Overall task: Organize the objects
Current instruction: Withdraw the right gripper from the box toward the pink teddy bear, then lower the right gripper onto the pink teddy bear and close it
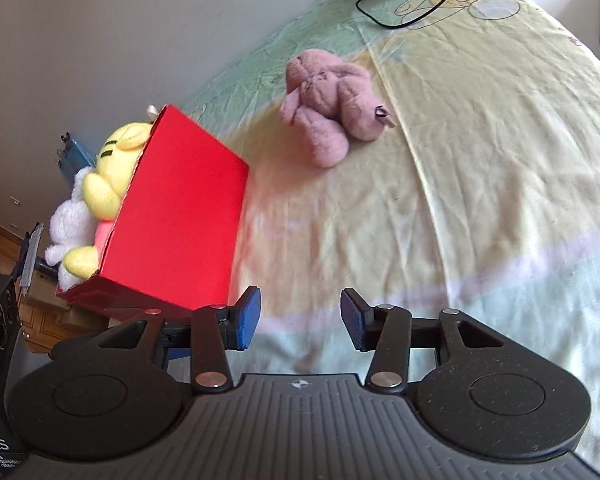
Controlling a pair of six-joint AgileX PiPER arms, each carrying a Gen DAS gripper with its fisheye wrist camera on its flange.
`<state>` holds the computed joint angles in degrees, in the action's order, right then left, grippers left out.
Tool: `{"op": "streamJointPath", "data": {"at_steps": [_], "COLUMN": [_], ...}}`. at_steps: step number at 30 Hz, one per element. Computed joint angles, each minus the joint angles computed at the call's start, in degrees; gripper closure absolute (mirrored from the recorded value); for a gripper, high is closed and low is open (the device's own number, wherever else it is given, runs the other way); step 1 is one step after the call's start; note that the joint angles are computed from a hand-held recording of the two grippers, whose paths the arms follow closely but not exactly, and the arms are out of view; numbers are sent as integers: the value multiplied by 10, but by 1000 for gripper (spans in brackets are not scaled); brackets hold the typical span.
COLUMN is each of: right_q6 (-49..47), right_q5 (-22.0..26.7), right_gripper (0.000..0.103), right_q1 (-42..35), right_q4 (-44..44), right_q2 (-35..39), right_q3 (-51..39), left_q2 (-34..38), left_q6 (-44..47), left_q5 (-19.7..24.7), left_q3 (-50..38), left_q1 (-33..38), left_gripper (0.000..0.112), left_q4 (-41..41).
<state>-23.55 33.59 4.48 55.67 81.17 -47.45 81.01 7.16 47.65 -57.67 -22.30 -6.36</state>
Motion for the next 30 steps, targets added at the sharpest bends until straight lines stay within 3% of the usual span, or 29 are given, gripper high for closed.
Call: {"op": "streamJointPath", "data": {"at_steps": [8, 12, 18, 30], "right_q6": [-67, -95, -126, -126], "right_q5": [26, 32, 52, 108], "right_gripper": [55, 55, 55, 55], "right_q1": [-86, -114, -132, -132], "right_q4": [20, 37, 77, 155], "right_q2": [33, 71, 160, 345], "right_q3": [-22, -61, -157, -346], "left_q2": [85, 134, 211, 376], "left_q6": [-74, -91, -122, -158], "left_q5": [-18, -21, -25, 8], "left_q3": [-79, -140, -245, -456], "left_q1": [-45, -32, -4, 33], "left_gripper": [27, 27, 26, 26], "left_q4": [48, 52, 69, 81]}}
